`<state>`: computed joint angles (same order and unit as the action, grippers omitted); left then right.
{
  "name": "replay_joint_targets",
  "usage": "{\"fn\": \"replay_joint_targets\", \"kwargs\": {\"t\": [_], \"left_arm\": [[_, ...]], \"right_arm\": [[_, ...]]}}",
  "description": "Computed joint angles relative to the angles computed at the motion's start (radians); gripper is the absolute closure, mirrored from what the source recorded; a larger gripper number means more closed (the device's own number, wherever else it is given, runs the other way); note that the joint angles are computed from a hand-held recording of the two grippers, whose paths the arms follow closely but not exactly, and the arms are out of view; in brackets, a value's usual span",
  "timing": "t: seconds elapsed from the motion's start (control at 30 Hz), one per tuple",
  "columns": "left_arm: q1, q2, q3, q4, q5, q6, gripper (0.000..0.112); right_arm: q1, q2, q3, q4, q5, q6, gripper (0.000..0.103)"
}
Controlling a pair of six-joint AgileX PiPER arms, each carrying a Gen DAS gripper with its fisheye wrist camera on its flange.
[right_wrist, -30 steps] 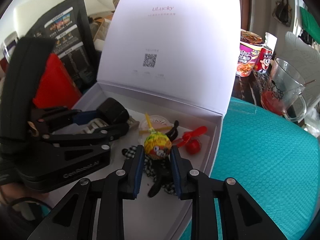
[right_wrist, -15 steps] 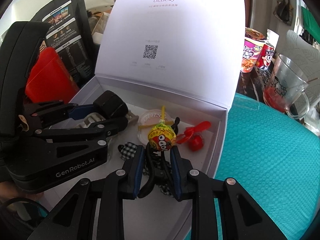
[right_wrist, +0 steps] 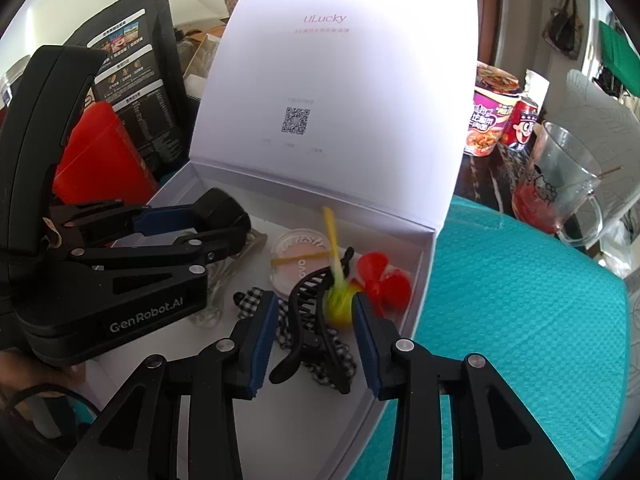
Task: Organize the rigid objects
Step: 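Lower both tools into the box and open them to release ring and lollipop, then withdraw both tools up and away from the box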
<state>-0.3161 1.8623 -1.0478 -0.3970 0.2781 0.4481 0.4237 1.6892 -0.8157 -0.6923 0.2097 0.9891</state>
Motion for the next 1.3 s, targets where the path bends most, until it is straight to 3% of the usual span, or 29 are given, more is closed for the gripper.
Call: {"fn": "replay_joint_targets", "kwargs": {"t": [0.1,0.23,0.53,0.67,0.73,1.07,1.17,1.3], "left_arm": [[-0.003,-0.006,0.001,0.043,0.004,-0.042,0.070],[-0.007,-0.017,0.007,0.089,-0.001,-0.096,0.041],[-0.007,-0.069,0.035,0.213,-0.015,-0.219,0.041],[-0.021,-0.114,0.056,0.327,-0.024,-0.349,0.041],[-0.010,-0.136,0.062,0.307,-0.018,-0.335,0.041],[-0.051,-0.298,0.135,0.517,0.018,-0.584,0.040],[-0.071,-0.357,0.161,0.580,0.030,-0.655,0.032],[-0.085,-0.413,0.181,0.643,0.056,-0.724,0.032]], "right_arm": [[-0.003,0.005,-0.003,0.007,0.002,-0.007,0.063],[-0.002,0.003,0.000,0.009,0.006,-0.008,0.063],[0.038,-0.020,0.001,-0.108,0.058,0.114,0.063],[0.066,-0.053,0.010,-0.156,0.097,0.178,0.059],[0.066,-0.070,0.017,-0.144,0.101,0.180,0.059],[0.100,-0.225,0.073,-0.123,0.180,0.220,0.052],[0.134,-0.275,0.084,-0.144,0.223,0.259,0.051],[0.184,-0.336,0.099,-0.162,0.280,0.294,0.049]]}}
